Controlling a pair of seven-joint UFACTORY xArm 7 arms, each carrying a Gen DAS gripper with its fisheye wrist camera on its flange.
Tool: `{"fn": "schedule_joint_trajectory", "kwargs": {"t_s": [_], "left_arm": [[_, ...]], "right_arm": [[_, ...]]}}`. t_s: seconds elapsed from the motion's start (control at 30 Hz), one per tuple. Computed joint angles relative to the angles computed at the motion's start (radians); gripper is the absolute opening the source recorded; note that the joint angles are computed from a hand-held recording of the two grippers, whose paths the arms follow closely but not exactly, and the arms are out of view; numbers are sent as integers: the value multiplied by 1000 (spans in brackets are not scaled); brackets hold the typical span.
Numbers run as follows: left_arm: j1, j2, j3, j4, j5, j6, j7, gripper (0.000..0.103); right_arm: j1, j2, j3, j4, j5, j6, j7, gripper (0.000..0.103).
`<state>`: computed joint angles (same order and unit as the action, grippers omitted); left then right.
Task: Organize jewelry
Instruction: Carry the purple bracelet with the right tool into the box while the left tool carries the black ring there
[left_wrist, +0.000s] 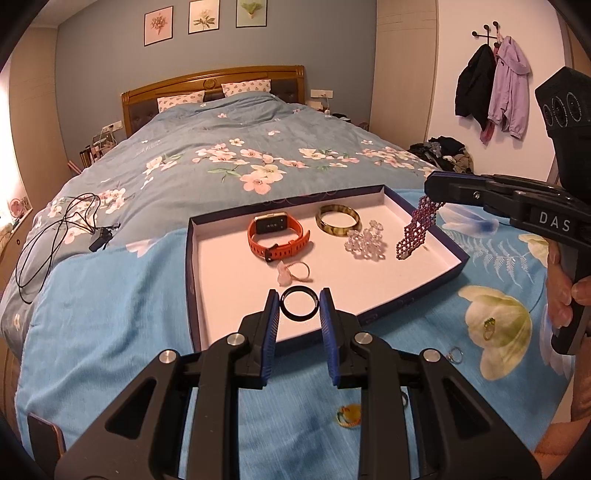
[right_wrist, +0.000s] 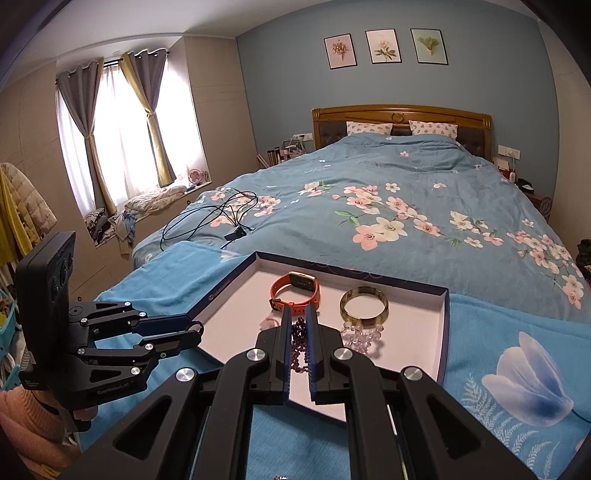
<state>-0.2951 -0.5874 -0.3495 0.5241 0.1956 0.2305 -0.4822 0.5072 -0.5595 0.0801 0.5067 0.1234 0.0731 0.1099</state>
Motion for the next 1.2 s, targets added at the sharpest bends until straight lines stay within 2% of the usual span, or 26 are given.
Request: {"fn": "schedule_joint_trajectory", "kwargs": {"t_s": [0.3,0.7,0.87,1.2], "left_arm": [[52,70,-23,50,43,-13,-14,22],[91,174,-30,108,111,-14,-49,23],[59,249,12,137,96,-3,-36,23],[3,341,71,177,69,13,-2,23]], "right_arm": [[45,77,-55,40,36,-7,-44,6],[125,171,-130,97,148,-4,-155,6],[122,205,-130,116,194,7,-198,6],[38,213,-78,109,217,47,-206,6]]}}
